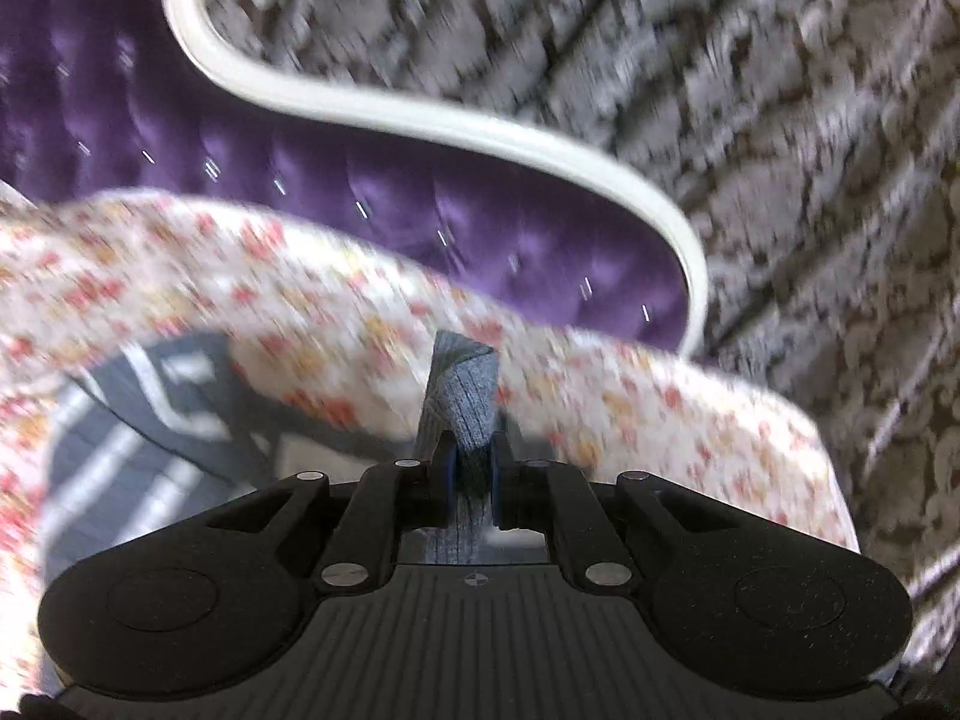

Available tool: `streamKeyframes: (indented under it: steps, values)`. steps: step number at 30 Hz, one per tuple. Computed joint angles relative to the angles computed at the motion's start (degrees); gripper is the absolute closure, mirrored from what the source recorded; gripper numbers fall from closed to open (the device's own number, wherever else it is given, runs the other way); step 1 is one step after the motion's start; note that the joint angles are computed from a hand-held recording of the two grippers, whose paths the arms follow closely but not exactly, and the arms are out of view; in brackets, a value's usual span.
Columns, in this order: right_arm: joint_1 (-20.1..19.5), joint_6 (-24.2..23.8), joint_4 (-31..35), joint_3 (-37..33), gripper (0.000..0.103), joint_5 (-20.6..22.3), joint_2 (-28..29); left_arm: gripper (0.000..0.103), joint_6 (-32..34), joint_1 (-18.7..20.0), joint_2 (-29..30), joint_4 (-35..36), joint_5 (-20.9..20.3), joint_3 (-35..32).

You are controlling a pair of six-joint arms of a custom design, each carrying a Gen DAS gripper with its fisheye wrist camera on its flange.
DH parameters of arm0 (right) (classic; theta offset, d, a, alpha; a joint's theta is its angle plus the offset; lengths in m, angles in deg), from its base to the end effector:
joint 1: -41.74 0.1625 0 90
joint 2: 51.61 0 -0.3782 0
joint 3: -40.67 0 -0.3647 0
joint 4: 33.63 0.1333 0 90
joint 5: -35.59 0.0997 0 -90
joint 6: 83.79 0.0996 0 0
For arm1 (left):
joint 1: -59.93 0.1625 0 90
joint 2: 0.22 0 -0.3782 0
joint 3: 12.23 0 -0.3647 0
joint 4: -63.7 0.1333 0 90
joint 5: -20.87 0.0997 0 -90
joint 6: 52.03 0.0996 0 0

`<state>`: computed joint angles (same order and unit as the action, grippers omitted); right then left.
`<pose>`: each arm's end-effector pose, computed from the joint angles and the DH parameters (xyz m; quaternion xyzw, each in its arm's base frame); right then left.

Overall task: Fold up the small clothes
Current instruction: 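Fold the held sleeve across the cardigan body with the left gripper, release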

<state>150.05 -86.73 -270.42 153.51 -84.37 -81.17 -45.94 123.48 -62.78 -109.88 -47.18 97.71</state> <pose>0.2343 -0.4421 0.0376 0.0177 -0.8324 0.5332 0.1498 -0.0951 -0.5740 0.2141 0.2047 0.9123 -0.3322 0.1242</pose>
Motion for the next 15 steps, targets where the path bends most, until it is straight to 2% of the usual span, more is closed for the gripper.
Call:
streamKeyframes:
  steps: [3,6,9,12,15]
  values:
    - [-0.36,0.98,-0.35,0.2,0.0,-0.17,-0.4,0.066,1.3,0.11,-0.35,6.18,-1.94,-0.56]
    - [-0.33,0.94,-0.91,-0.3,0.0,-0.82,-0.09,0.056,7.15,-0.65,-1.19,5.21,-3.23,1.05]
    - [-0.35,0.69,-0.8,-0.77,0.0,-1.33,0.26,0.05,9.6,-1.49,-2.93,3.38,-3.61,2.38]
    - [-0.56,0.73,0.87,-1.31,0.0,-1.93,0.57,0.047,8.74,-1.03,-5.55,1.36,-4.0,4.06]
    - [-0.77,0.83,2.72,-1.87,0.0,-2.3,0.94,0.044,7.49,-0.17,-8.37,-0.2,-0.26,6.58]
